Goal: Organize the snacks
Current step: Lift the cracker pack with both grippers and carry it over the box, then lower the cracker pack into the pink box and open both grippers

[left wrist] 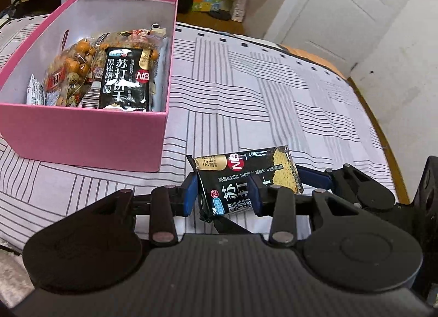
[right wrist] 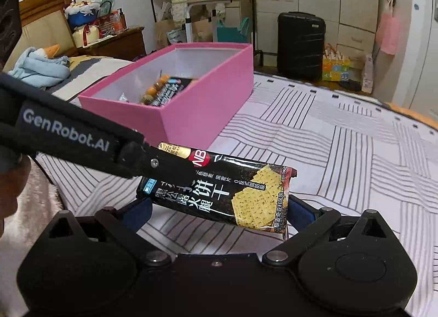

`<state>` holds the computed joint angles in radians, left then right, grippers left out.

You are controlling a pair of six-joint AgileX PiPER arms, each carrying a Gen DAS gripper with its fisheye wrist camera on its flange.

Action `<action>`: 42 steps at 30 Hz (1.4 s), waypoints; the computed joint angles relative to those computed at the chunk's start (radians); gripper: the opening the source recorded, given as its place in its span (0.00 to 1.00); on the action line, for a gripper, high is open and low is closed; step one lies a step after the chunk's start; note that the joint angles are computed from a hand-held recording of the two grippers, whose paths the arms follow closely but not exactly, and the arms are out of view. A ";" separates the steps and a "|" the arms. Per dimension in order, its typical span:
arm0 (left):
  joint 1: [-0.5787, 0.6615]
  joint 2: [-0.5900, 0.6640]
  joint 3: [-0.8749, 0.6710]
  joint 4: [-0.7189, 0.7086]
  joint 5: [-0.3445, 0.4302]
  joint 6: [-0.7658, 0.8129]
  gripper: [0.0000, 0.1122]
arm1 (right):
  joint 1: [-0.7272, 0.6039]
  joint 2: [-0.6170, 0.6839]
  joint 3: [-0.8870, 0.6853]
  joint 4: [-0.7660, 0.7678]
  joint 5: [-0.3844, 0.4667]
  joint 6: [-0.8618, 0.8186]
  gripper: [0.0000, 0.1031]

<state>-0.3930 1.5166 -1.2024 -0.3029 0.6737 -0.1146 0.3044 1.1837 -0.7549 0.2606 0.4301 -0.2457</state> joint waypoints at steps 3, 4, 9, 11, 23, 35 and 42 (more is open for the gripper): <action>0.031 -0.044 0.004 -0.070 0.040 0.064 0.33 | 0.057 -0.049 -0.016 -0.148 0.036 0.139 1.00; 0.033 -0.057 0.007 -0.078 0.048 0.069 0.33 | 0.072 -0.056 -0.027 -0.183 0.051 0.170 1.00; 0.062 -0.124 0.003 -0.097 0.107 0.083 0.33 | 0.142 -0.072 -0.101 -0.280 0.122 0.253 1.00; 0.078 -0.151 0.004 -0.098 0.119 0.086 0.33 | 0.159 -0.069 -0.131 -0.288 0.136 0.254 1.00; 0.239 -0.186 -0.087 -0.146 0.210 0.180 0.33 | 0.169 0.122 -0.448 -0.184 0.240 0.077 1.00; 0.439 0.073 -0.407 -0.209 0.328 0.248 0.33 | 0.069 0.469 -0.810 0.128 0.318 -0.144 0.86; 0.446 0.279 -0.565 -0.126 0.289 0.161 0.33 | 0.067 0.647 -0.921 0.133 0.286 -0.023 0.71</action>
<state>0.0534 1.7956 -1.7670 -0.4294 0.9628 0.0469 0.3710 1.8305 -1.6764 0.3933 0.7158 -0.2684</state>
